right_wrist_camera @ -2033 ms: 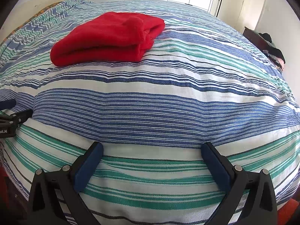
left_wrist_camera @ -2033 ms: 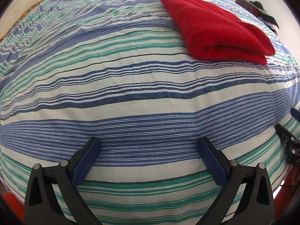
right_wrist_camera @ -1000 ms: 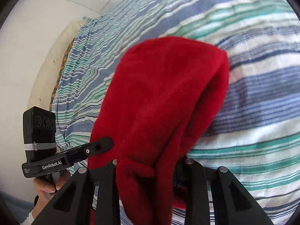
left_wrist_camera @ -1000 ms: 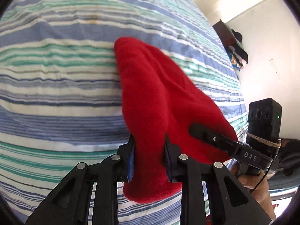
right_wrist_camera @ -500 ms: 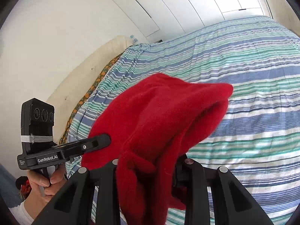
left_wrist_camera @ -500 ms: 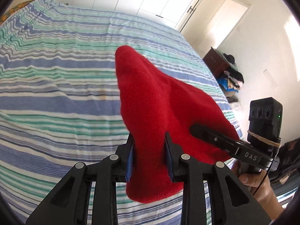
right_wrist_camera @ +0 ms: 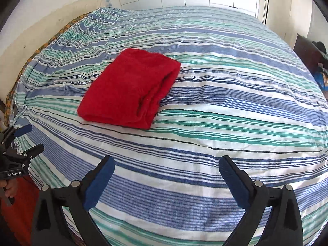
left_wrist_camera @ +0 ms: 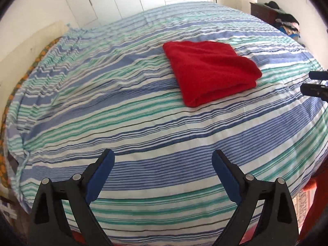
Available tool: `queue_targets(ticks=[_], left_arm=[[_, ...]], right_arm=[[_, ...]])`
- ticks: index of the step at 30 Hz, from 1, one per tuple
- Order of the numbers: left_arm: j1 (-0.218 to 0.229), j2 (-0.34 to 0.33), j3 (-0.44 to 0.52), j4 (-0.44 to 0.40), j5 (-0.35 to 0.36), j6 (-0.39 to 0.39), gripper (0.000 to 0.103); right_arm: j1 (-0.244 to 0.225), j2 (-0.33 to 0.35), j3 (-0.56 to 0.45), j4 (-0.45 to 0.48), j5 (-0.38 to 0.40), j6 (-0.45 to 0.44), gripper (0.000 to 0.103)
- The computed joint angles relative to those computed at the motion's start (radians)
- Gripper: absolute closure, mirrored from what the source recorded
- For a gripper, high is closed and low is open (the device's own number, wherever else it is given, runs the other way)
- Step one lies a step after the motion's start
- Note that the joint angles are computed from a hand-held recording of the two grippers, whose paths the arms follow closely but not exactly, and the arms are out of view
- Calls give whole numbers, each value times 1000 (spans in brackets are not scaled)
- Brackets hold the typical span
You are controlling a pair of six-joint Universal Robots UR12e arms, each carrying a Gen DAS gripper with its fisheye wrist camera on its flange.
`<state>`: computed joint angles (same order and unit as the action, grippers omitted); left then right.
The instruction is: Fold small clothes
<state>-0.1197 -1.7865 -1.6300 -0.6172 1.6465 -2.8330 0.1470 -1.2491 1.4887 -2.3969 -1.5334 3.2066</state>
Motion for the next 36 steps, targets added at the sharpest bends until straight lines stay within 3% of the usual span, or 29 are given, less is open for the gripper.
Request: queue_targets(ticks=[2,4,7,11,15,19,24,28,36], left_arm=[[-9,26,-23,38,19,-5,3],[-7,48,-33,35,-6,-24,3],[-8,79,-45,26,3,-73,2],[-11,117,-65,54,49,-74,2],[19,154,-48,-45,-37,-160,2],[19,167,-27,-116,-24,-204,2],[32,178,-18,-190,-96,-212,2],[16,179,-18,-195,-49,-184,2],[12,177,-2,-241,-35,-186,2]], right_arm=[[30,-38,33,-26,-69,-24,0],[55,-68,57,-41,-113,-32,0],[89,-105,83,-53,-130,8,0],[132,-129,87,-81,-169,48,0],[154,-146,68,-81,-178,90,0],[184,-149,34,-65,-220,80,0],[192,-161,25,-36,-180,82,0],[201,-164,19,12,-198,67,0],[199,-165,7,68,-219,91,0]])
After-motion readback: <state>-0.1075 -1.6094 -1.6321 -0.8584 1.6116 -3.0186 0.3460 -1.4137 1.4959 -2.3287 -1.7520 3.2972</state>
